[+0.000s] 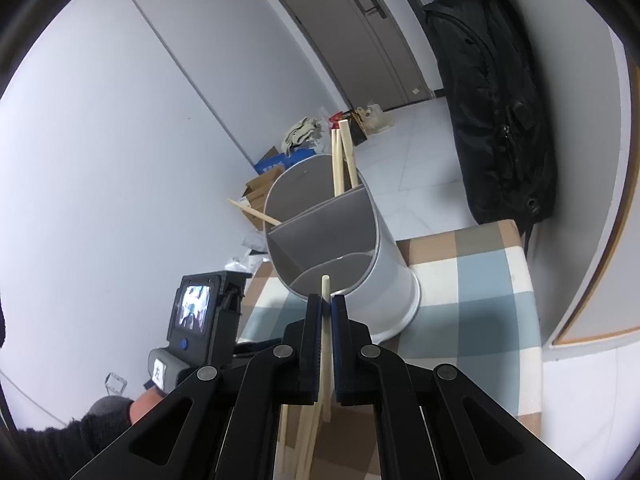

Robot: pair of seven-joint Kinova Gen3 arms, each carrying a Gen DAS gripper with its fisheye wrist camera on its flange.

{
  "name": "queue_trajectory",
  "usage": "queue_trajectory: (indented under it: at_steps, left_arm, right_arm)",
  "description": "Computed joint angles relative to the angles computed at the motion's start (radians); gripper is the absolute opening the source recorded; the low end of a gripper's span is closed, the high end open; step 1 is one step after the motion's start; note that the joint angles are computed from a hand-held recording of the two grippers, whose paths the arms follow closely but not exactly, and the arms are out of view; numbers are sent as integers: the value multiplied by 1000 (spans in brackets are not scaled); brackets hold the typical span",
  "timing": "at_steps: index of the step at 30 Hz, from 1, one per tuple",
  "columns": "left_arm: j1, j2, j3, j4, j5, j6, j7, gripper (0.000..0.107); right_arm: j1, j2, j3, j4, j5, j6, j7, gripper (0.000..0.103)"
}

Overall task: Organize utensils
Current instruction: 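Grasp a stick with the left tool while the right tool holds its stick, then lift both held sticks and carry them over the white holder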

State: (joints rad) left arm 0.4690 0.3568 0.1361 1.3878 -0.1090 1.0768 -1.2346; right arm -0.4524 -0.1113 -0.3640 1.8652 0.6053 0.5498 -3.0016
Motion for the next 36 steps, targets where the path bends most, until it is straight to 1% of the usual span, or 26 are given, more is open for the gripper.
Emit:
queue_trajectory:
  at_steps: [2,5,7,10,12,14,16,21,23,25,29,34,36]
  left_arm:
    - [-16,-15,3,19,24,-17,-7,2]
    - [-31,-51,4,60,31,-76,-20,2]
    - [-48,-109,8,115,53,-149,-32,2]
    - [-59,-188,16,181,60,-246,-36,2]
    - [-68,-231,24,216,63,-300,-45,2]
    - [-64,-268,30,245,36,-346,-27,2]
    - [-77,-302,38,273,56,-381,-42,2]
    - [-107,-323,47,287,95,-416,-94,1]
    - [-120,-333,45,290,127,-423,-126,1]
    - [-128,-345,45,289,137,-429,-139,1]
    - [-136,-380,48,292,168,-435,-172,1]
    - [-144,-400,50,277,188,-434,-205,1]
    - [-147,-408,46,275,216,-440,-232,1]
  right_arm:
    - [1,0,1,-1,1,3,-1,4]
    - [3,-1,3,4,5,-3,-2,4]
    - [5,0,-1,5,17,-4,-7,4]
    - [4,1,-10,8,46,-9,-26,4]
    - [2,0,-16,8,66,-11,-39,4]
    - [-4,-4,-17,12,84,-16,-54,4]
    - [-4,-5,-43,7,131,8,-83,4]
    - [-28,-8,-67,-1,208,42,-126,4]
    - [-41,-8,-68,-10,222,55,-127,4]
    - [-52,-7,-68,-24,232,73,-125,4]
    - [-70,-8,-64,-56,233,104,-104,4]
    - [-84,-5,-60,-98,230,138,-73,4]
    - [-89,-2,-58,-116,230,150,-58,4]
